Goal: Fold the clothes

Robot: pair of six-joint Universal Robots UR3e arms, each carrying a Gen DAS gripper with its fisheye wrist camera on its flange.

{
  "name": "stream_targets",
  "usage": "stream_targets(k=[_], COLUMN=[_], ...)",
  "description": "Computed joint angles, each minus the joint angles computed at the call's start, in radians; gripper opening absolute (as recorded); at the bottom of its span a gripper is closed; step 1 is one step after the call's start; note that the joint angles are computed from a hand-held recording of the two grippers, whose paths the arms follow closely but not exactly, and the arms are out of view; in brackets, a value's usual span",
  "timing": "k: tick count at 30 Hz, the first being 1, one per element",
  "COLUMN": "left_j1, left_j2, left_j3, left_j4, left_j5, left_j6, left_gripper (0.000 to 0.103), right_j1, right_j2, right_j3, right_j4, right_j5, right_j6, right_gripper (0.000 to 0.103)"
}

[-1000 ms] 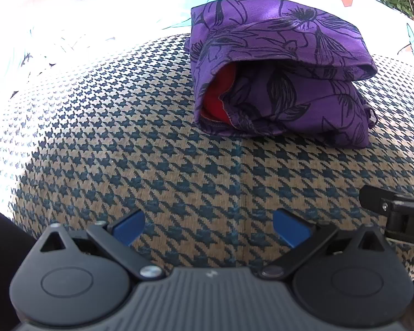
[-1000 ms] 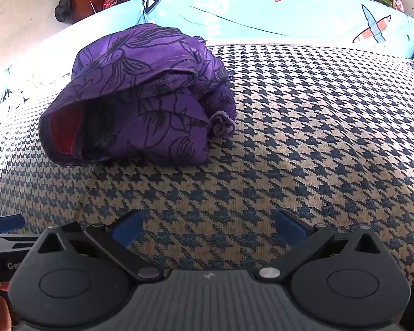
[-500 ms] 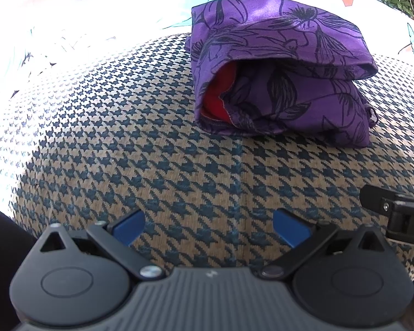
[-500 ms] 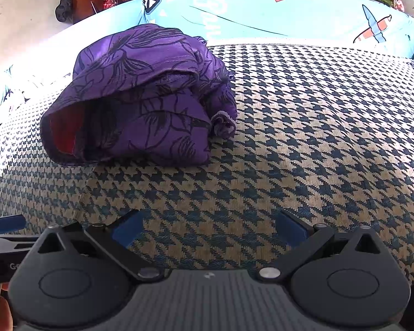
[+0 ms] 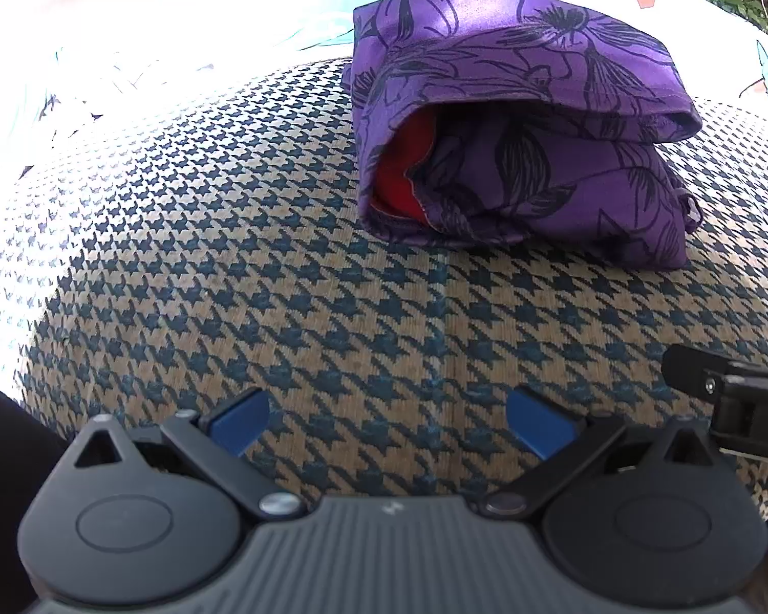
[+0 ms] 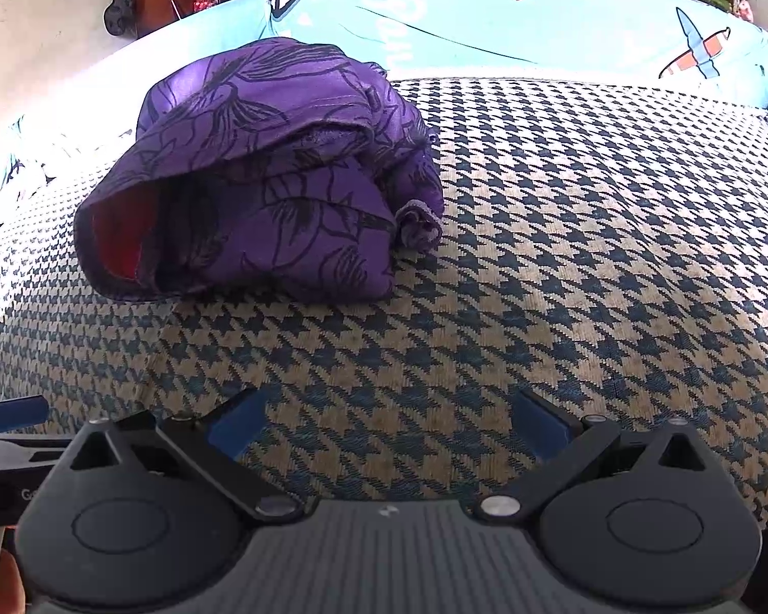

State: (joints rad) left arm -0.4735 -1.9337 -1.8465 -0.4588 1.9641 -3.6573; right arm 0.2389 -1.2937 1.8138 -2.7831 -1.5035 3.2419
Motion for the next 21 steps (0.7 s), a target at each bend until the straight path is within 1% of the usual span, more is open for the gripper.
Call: stream_targets(k=[12, 21], left_j1=[0.002, -0.023], left_j2=[-0.014, -0.020], left_j3=[-0.002, 0.001], left_j4=[0.017, 0.011], left_j5=[0.001, 0.017], left_j6=[0.007, -0.013], left_gripper=[0.103, 0.103], right_j1=[-0.008, -0.005], right_j2=[-0.004, -0.008], right_j3=[0.005, 0.008], right_j4=[-0.001, 0.000], right_j5=[0.008, 0.006], right_j6=[-0.007, -0.004], right_gripper=[0.103, 0.103])
